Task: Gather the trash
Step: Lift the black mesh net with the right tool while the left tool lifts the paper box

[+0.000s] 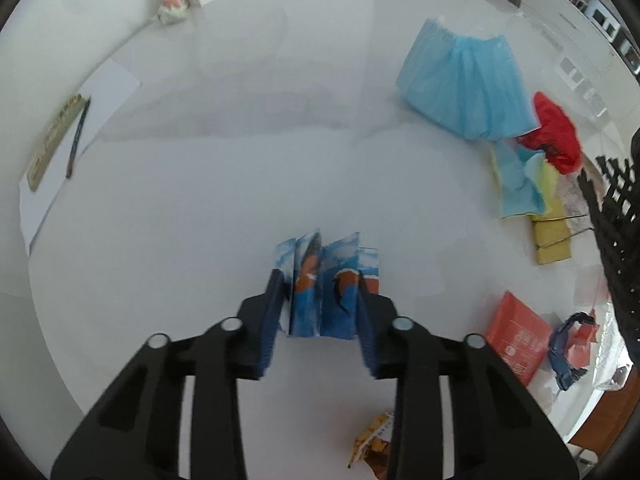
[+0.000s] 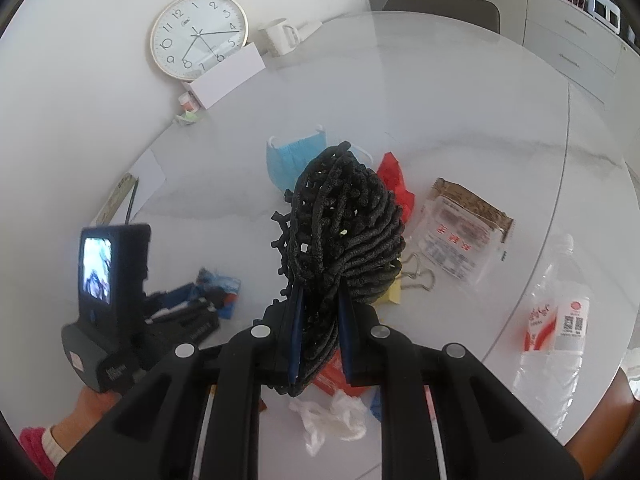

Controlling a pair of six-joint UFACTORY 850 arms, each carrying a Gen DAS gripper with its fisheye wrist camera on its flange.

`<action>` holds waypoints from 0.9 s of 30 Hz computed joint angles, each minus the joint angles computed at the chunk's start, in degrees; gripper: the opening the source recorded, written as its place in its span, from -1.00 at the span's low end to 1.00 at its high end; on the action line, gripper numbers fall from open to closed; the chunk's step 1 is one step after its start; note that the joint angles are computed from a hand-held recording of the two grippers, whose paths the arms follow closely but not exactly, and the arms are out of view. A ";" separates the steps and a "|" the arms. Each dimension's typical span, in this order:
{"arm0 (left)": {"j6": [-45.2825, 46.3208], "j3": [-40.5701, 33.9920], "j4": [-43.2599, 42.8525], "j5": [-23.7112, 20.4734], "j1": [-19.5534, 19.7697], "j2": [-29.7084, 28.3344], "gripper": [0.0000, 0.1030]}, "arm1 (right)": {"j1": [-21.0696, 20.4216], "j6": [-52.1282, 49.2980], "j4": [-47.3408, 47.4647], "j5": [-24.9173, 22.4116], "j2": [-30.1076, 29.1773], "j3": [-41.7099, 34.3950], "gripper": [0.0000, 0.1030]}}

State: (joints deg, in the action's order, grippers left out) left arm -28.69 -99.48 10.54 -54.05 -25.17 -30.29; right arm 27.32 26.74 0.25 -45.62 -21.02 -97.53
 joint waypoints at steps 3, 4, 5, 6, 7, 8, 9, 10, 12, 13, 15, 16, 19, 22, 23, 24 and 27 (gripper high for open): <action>0.04 -0.03 0.96 0.29 -0.44 0.55 -0.53 | -0.11 -0.01 -0.30 -0.10 1.62 1.71 -0.68; -0.74 -0.29 1.24 0.02 -0.73 0.46 -0.53 | -0.21 -0.16 -0.04 0.00 2.13 2.25 -0.68; -0.22 -0.11 0.70 0.01 -0.31 0.80 -0.53 | -0.23 -0.22 0.05 0.00 2.35 2.44 -0.68; -0.60 -0.19 0.57 -0.09 -0.58 0.79 -0.53 | -0.26 -0.32 -0.08 0.05 2.82 2.94 -0.68; -0.99 -0.58 0.67 -0.30 -0.69 0.50 -0.53 | -0.29 -0.48 -0.15 0.11 3.17 3.34 -0.68; -1.61 -1.50 1.20 0.13 -1.01 -0.60 -0.53 | -0.31 -0.53 -0.17 0.18 3.34 3.59 -0.68; -1.16 -0.02 1.25 0.55 -0.41 0.43 -0.53 | -0.32 -0.50 -0.13 0.28 3.48 3.82 -0.68; -1.11 0.07 1.32 0.72 -0.39 0.48 -0.53 | -0.36 -0.52 0.04 0.48 3.73 4.25 -0.68; -0.79 0.96 1.10 1.49 -0.27 1.04 -0.53 | -0.36 -0.55 0.30 0.70 3.92 4.70 -0.68; -0.48 1.37 0.71 2.06 -0.15 1.32 -0.53 | -0.39 -0.64 0.46 0.78 4.01 4.91 -0.68; -0.09 3.16 0.41 3.07 -0.66 2.77 -0.53 | -0.42 -0.76 0.79 1.10 4.24 5.36 -0.68; 0.71 3.67 -0.07 3.71 -0.34 3.07 -0.53 | -0.44 -0.87 0.96 1.22 4.26 5.48 -0.68; 2.57 4.51 -1.60 4.92 0.21 3.64 -0.55 | -0.59 -0.91 1.63 1.84 4.45 5.92 -0.68; 5.42 5.10 -4.20 5.92 1.14 4.03 -0.63 | -0.68 -1.03 2.08 2.43 4.57 6.38 -0.68; 6.32 5.37 -4.91 6.25 1.40 4.24 -0.64 | -0.73 -1.10 2.33 2.67 4.63 6.54 -0.68; 6.78 5.59 -5.09 6.48 1.55 4.42 -0.65 | -0.80 -1.28 2.65 2.84 4.65 6.65 -0.68; 8.35 6.27 -5.94 7.10 1.76 5.13 -0.66 | -0.96 -1.69 3.20 3.30 4.74 7.00 -0.68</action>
